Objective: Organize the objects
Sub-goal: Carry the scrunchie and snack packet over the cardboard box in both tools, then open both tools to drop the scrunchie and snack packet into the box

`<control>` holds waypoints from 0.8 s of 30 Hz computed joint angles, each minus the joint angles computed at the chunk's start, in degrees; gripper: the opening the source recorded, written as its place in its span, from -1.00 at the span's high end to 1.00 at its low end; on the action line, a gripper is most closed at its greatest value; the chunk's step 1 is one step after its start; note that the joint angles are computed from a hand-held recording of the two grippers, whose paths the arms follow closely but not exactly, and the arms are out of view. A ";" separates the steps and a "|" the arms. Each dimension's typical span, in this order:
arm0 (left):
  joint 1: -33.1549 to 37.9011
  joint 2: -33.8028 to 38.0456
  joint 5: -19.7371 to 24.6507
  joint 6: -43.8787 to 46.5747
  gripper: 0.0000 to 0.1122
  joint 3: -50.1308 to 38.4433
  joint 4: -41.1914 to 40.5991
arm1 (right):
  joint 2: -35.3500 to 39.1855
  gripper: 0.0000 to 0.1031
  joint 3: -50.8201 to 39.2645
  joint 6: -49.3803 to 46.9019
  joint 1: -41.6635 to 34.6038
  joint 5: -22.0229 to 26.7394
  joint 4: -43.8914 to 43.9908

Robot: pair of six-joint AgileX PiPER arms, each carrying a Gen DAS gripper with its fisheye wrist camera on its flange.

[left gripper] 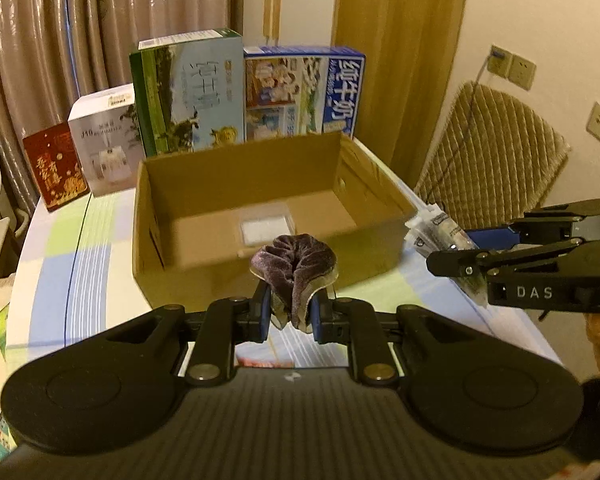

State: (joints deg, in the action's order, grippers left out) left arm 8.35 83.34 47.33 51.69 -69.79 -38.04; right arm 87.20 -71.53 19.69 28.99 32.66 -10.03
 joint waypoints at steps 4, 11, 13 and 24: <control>-1.40 7.00 0.80 -4.13 0.73 -9.11 2.54 | 6.52 0.34 -8.19 -5.82 -3.11 1.99 5.36; -3.16 17.95 2.16 -11.12 0.73 -22.03 8.39 | 16.28 0.34 -19.18 -9.69 -5.52 5.27 8.49; -3.31 20.63 2.74 -12.49 0.73 -25.08 9.38 | 18.38 0.34 -21.58 -10.51 -6.28 6.00 9.59; -4.25 31.43 5.38 -17.26 0.67 -37.71 12.25 | 27.04 0.34 -31.09 -11.02 -8.54 8.15 11.96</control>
